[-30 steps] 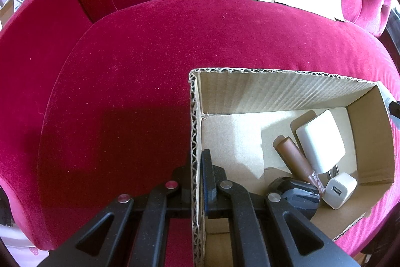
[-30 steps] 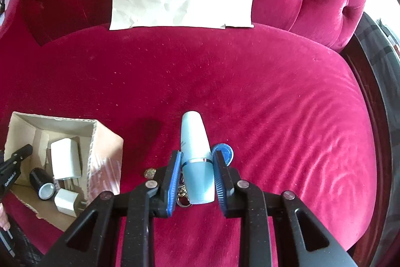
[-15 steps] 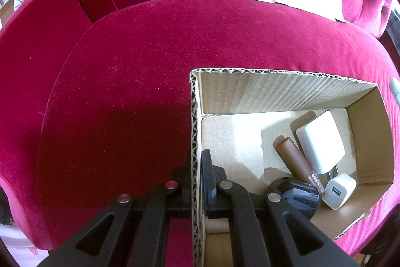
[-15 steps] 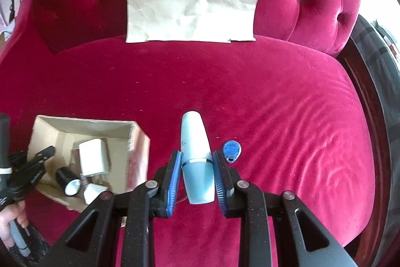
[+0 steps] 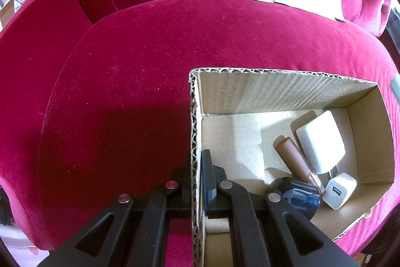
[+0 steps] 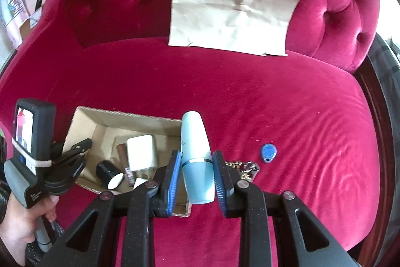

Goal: Organize rigid objects
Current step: 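Lift the white-and-blue tube with the right gripper and carry it toward the box, then lower the tube into the box and open the right gripper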

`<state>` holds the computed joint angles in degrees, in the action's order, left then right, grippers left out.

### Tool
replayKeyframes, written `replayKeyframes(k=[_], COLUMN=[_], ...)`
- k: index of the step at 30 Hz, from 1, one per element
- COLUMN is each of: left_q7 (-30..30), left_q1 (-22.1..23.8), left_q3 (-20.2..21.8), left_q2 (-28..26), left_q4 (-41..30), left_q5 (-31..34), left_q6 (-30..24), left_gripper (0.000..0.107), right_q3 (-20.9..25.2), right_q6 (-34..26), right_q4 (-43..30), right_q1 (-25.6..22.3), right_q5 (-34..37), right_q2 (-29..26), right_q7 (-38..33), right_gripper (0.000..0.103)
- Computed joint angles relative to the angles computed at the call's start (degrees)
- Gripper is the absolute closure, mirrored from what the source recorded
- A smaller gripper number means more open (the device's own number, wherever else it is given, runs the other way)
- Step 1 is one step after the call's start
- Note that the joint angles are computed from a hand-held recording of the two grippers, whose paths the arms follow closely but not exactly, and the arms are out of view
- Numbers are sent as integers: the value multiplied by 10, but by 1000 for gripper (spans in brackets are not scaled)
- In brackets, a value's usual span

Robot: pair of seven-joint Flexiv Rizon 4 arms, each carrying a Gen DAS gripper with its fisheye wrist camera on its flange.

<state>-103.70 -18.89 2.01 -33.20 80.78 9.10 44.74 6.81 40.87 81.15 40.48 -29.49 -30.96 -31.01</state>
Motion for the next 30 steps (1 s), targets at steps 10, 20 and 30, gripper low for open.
replayKeyframes(k=[10,20,30], left_q7=[2,2,2], left_q1=[2,2,2], left_q3=[-1,-1,-1], left_q2=[0,3,3], left_q4=[1,4,3], left_q5=[-3,-2,0], left_q6=[1,2,2], left_gripper=[103,103,103], right_q3=[3,3,-1], right_q6=[-18,-40,-51], right_q4=[-31,-63,-78], right_q1=[14,18,26], right_q5=[18,42,50], right_q2=[-30,-60,-75], right_q7=[-10,-17,-19], right_gripper=[76,76,76])
